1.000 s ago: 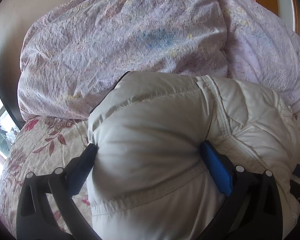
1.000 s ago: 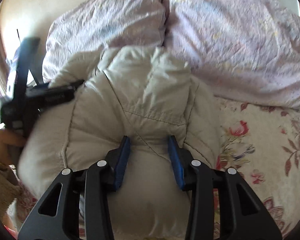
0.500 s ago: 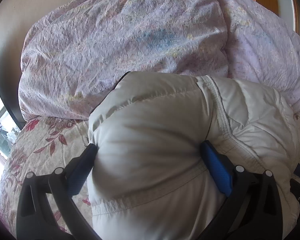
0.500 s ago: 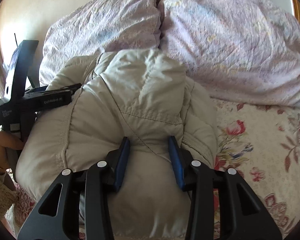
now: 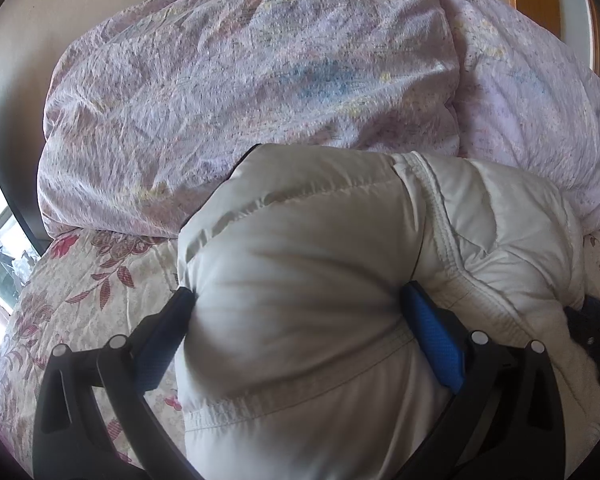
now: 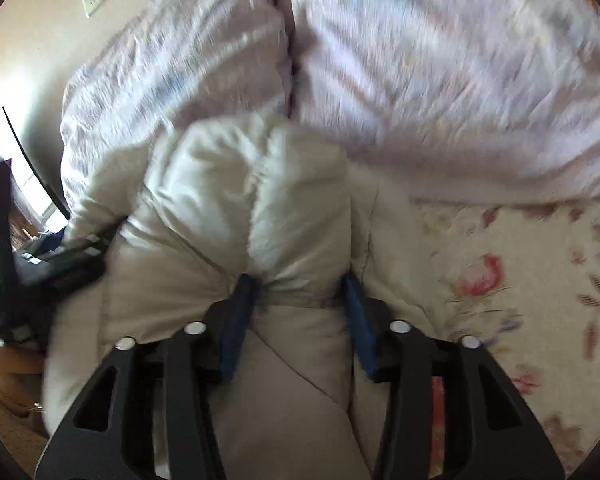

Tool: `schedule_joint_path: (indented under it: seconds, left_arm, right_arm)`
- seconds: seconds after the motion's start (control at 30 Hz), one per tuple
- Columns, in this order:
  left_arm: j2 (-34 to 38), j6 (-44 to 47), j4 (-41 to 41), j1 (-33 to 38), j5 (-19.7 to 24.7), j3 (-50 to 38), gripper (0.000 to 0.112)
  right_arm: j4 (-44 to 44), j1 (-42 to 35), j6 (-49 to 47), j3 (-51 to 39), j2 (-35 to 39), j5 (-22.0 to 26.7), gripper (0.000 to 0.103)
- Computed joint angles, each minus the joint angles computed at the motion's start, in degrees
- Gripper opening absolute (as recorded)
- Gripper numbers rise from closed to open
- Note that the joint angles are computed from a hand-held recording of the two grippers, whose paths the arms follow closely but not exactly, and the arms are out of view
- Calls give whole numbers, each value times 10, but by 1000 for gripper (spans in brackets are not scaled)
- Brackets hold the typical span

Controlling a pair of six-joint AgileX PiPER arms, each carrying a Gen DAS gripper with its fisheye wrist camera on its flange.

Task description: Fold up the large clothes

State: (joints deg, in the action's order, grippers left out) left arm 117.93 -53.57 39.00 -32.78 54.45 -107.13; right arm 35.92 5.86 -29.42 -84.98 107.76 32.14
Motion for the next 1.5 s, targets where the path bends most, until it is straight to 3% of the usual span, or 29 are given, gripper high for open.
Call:
schedule_joint_path:
  seconds: [0.1, 0.2, 0.33, 0.47, 0.67, 0.77, 0.9, 1.03, 1.13, 1.27, 1.37, 1.5]
  left_arm:
    - [4, -1, 3, -3, 8, -7, 101]
    - [4, -2, 10, -6, 9, -6, 101]
    - [-1, -4, 3, -1, -1, 1, 101]
    - [-6, -17, 21, -9, -1, 10, 101]
    - [-17, -43, 72, -36, 40, 16, 101]
    - [-58, -73, 95, -58, 39, 66, 101]
    - [-110, -94, 75, -72, 26, 119, 101]
    - [-152, -96, 43, -97, 41, 150, 101]
    - [-188, -116, 39, -129, 59, 187, 101]
    - [-243, -176, 57, -176, 74, 253, 101]
    - [-284, -227, 57, -212, 92, 297, 101]
    - [-325, -286, 57, -258, 112, 343, 101]
  right_arm:
    - [32, -11, -17, -17, 20, 20, 50]
    - [10, -14, 23, -3, -8, 29, 47]
    - [131, -42, -86, 91, -81, 21, 46]
    - [110, -27, -93, 125, -72, -10, 47]
    - [-3, 6, 21, 123, -82, -42, 48]
    - [-53, 13, 64, 155, -122, -60, 56]
    - [-102, 22, 125, 192, -169, -76, 83]
    - [-124, 28, 151, 232, -222, -85, 98]
    - [-181, 39, 210, 266, -270, -97, 102]
    - [-233, 40, 278, 293, -321, -72, 102]
    - [-144, 15, 197, 320, -353, -53, 102]
    - [-116, 5, 173, 351, -389, -39, 102]
